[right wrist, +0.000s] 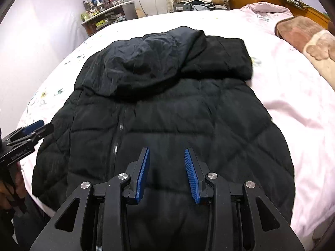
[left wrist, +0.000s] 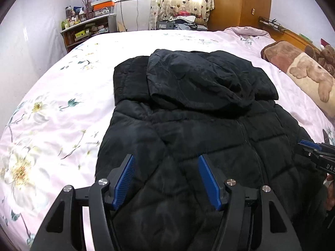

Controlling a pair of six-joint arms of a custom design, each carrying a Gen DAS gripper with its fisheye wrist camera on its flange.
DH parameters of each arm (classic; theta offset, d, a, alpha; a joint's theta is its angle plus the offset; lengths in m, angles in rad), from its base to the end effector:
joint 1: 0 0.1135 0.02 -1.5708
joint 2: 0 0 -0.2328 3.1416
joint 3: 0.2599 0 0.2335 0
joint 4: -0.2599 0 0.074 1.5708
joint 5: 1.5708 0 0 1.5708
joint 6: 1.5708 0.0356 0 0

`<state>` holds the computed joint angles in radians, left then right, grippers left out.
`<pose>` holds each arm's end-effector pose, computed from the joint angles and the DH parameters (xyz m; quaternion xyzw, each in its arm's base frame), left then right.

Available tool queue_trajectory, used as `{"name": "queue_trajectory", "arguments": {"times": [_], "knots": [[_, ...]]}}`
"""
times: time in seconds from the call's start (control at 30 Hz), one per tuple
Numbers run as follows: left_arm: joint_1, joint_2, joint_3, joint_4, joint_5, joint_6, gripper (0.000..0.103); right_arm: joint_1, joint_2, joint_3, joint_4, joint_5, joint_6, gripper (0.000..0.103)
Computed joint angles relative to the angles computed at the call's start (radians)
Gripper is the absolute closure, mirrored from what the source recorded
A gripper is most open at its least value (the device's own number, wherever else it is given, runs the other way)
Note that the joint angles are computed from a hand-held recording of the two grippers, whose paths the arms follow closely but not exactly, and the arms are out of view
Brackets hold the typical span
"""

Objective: Fold large clothes
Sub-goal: 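Grasp the jacket edge with the left tool while the right tool grasps beside it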

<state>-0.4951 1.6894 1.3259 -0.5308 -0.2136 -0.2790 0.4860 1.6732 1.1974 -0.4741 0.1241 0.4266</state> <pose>0.3097 -0.1587 0.2357 0.0660 0.9363 -0.0314 0.3435 0.2987 0.1528 0.2061 -0.0093 0.9505 0.0813 0.2997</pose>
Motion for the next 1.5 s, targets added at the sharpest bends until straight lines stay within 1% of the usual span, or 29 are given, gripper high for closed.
{"name": "queue_trajectory", "arguments": {"times": [0.1, 0.17, 0.27, 0.4, 0.53, 0.57, 0.6, 0.63, 0.73, 0.9, 1.03, 1.1, 1.13, 1.23, 1.33, 1.37, 1.43, 1.5], "knots": [[-0.011, -0.067, -0.073, 0.006, -0.017, -0.002, 0.037, 0.01, -0.078, -0.077, -0.004, 0.023, 0.019, 0.062], [-0.008, -0.104, -0.117, 0.004, -0.02, -0.013, 0.037, 0.012, -0.132, -0.128, -0.008, 0.033, 0.033, 0.062], [-0.002, -0.164, -0.184, 0.0, -0.019, -0.036, 0.037, 0.004, -0.205, -0.193, -0.019, 0.049, 0.052, 0.058], [0.01, -0.226, -0.255, -0.004, -0.02, -0.043, 0.037, -0.025, -0.281, -0.262, -0.026, 0.05, 0.064, 0.057], [0.031, -0.252, -0.305, -0.005, -0.017, -0.063, 0.037, -0.068, -0.335, -0.317, -0.027, 0.04, 0.062, 0.055], [0.038, -0.251, -0.311, -0.007, -0.014, -0.074, 0.037, -0.079, -0.343, -0.324, -0.027, 0.037, 0.061, 0.053], [0.047, -0.249, -0.315, -0.009, -0.008, -0.082, 0.037, -0.094, -0.352, -0.333, -0.027, 0.032, 0.059, 0.048], [0.06, -0.245, -0.32, -0.009, 0.002, -0.089, 0.037, -0.118, -0.366, -0.346, -0.025, 0.024, 0.054, 0.046], [0.083, -0.229, -0.328, -0.004, 0.01, -0.098, 0.037, -0.183, -0.386, -0.365, -0.027, 0.004, 0.036, 0.046], [0.118, -0.188, -0.342, 0.021, 0.057, -0.102, 0.035, -0.282, -0.381, -0.37, -0.026, -0.026, -0.007, 0.046], [0.13, -0.178, -0.362, 0.047, 0.08, -0.111, 0.03, -0.367, -0.379, -0.377, -0.013, -0.056, -0.024, 0.046], [0.14, -0.169, -0.368, 0.055, 0.109, -0.113, 0.029, -0.411, -0.367, -0.382, -0.01, -0.101, -0.024, 0.046], [0.144, -0.165, -0.372, 0.059, 0.126, -0.121, 0.029, -0.434, -0.35, -0.383, -0.01, -0.143, -0.028, 0.046], [0.138, -0.164, -0.393, 0.078, 0.166, -0.145, 0.029, -0.461, -0.306, -0.373, -0.02, -0.234, -0.036, 0.046], [0.108, -0.155, -0.407, 0.097, 0.174, -0.151, 0.029, -0.465, -0.274, -0.372, -0.015, -0.31, -0.038, 0.046], [0.097, -0.151, -0.413, 0.107, 0.17, -0.153, 0.028, -0.461, -0.26, -0.369, -0.016, -0.323, -0.037, 0.046], [0.085, -0.146, -0.423, 0.122, 0.156, -0.153, 0.026, -0.445, -0.238, -0.358, -0.025, -0.315, -0.031, 0.046], [0.087, -0.139, -0.424, 0.125, 0.16, -0.148, 0.026, -0.452, -0.215, -0.346, -0.038, -0.33, -0.02, 0.046]]}}
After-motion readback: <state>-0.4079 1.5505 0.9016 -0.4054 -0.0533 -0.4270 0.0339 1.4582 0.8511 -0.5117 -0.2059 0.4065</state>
